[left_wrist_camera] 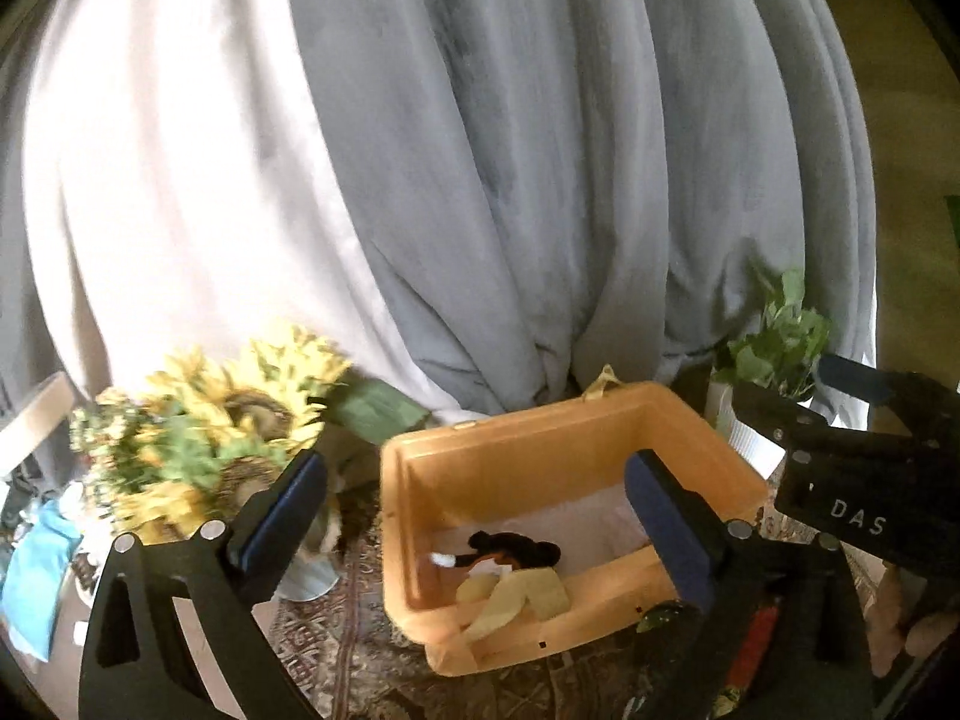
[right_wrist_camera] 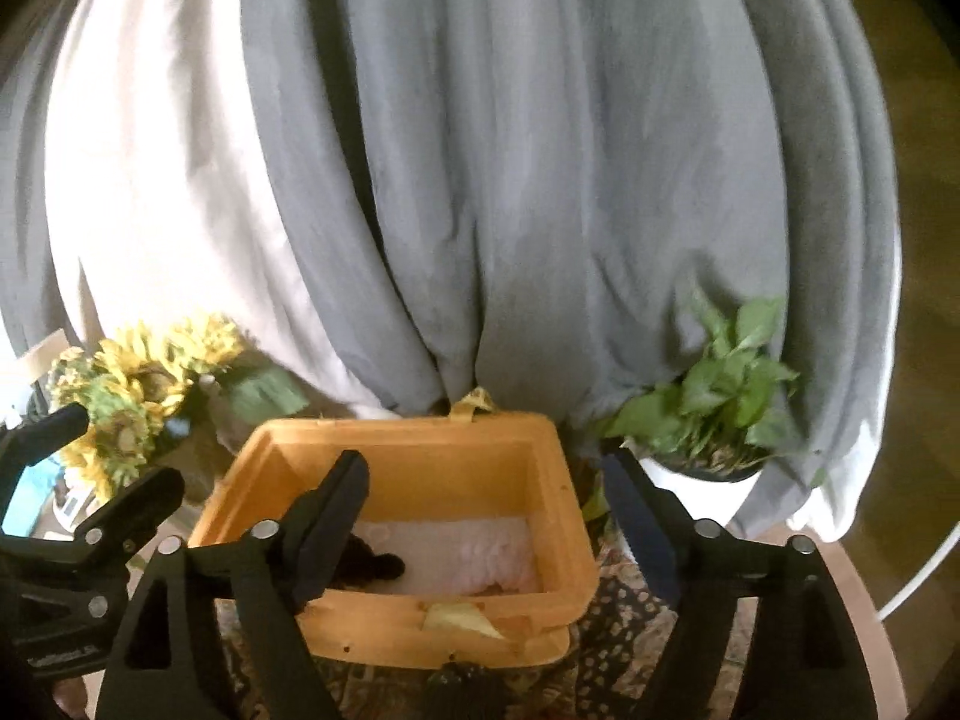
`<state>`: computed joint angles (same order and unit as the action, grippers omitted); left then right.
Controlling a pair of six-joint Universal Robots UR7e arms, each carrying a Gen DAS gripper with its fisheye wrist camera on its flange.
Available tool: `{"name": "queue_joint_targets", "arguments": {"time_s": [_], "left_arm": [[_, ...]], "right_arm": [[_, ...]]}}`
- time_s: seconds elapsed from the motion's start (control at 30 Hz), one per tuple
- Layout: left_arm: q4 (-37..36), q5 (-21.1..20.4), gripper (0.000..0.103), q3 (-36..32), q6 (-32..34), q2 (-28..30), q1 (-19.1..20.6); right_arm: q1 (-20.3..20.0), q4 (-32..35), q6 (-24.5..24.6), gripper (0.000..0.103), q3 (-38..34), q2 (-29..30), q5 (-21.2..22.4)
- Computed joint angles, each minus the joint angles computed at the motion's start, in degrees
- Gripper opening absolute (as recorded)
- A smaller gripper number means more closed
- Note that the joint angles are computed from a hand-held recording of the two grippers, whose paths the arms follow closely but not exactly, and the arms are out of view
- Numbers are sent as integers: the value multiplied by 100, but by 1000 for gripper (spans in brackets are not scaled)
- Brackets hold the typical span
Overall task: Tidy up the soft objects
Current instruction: 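Withdraw both tools from the crate back toward the remaining toys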
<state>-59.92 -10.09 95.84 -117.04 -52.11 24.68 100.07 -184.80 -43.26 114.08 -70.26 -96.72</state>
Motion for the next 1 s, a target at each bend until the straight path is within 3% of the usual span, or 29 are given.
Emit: {"name": "queue_joint_targets", "arguments": {"time_s": [0.13, 0.3, 0.47, 0.7, 1.0], "left_arm": [[1513, -245, 103, -367, -1444, 258, -267], [1881, -576, 103, -376, -2160, 444, -544], [1429, -910, 103, -127, -2290, 522, -783], [1798, -1443, 103, -284, -2707, 983, -1049], [823, -1765, 103, 95, -2173, 1099, -1252]], "right_arm": [[-19, -284, -59, 90, 382, -385, 107], [-152, -409, -6, 93, 764, -771, 245], [-379, -483, -82, 93, 1222, -1211, 385], [-804, -309, -152, 93, 1665, -1673, 536], [-1248, -293, -201, 93, 2153, -2116, 415]]}}
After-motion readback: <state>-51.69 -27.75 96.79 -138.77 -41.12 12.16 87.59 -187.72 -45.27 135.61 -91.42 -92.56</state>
